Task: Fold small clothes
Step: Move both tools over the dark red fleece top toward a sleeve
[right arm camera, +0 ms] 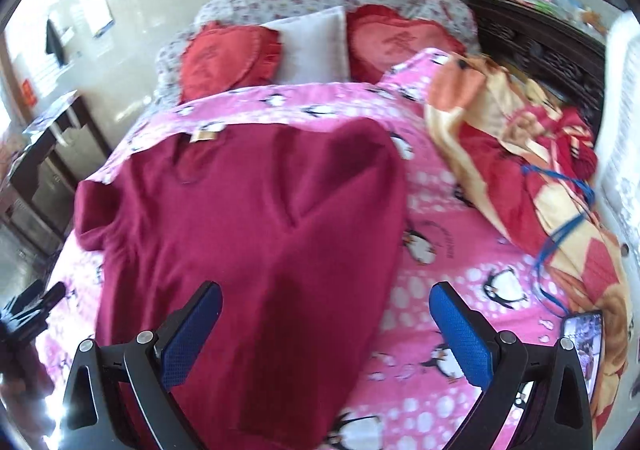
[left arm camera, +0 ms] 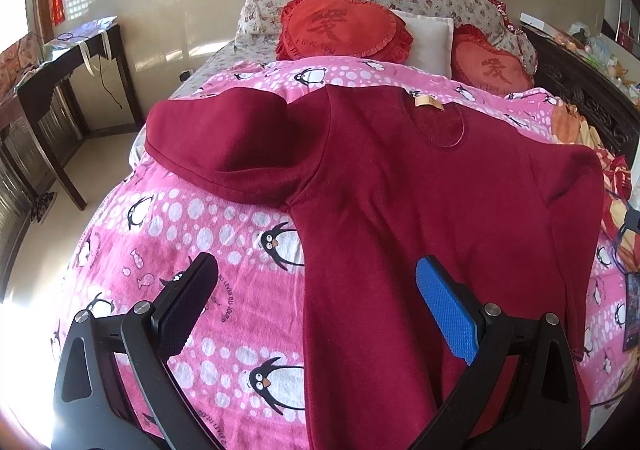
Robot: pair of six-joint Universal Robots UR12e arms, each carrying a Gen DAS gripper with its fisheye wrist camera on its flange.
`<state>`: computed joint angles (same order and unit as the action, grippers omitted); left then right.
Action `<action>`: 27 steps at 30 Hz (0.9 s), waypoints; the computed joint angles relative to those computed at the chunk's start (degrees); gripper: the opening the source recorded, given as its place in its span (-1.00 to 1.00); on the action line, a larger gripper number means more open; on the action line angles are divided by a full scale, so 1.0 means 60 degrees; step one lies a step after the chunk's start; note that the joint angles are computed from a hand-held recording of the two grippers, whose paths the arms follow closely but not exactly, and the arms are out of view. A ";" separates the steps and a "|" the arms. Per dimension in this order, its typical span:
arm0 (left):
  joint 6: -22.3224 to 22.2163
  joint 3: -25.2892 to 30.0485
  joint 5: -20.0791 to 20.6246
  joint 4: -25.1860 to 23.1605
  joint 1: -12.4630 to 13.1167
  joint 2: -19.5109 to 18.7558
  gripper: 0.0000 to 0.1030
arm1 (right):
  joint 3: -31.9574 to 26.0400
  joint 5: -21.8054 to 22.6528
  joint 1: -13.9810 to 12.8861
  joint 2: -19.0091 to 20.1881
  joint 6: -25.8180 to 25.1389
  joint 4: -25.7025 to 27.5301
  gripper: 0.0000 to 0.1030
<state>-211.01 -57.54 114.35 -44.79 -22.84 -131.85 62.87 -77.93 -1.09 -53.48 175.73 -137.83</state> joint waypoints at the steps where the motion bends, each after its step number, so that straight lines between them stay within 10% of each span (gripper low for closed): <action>1: -0.0049 -0.0021 -0.0008 0.0028 0.0005 0.0019 0.94 | -0.0048 0.0051 0.0085 -0.0013 -0.0138 -0.0029 1.00; 19: -0.0249 -0.0490 0.0071 0.0495 0.0061 0.0340 0.94 | -0.0517 0.2455 0.0258 -0.0599 -0.1050 0.0327 1.00; 27: 0.0082 -0.0506 0.0184 0.0870 -0.0055 0.0347 0.94 | -0.1420 0.3028 -0.0001 -0.0861 -0.2275 0.1857 1.00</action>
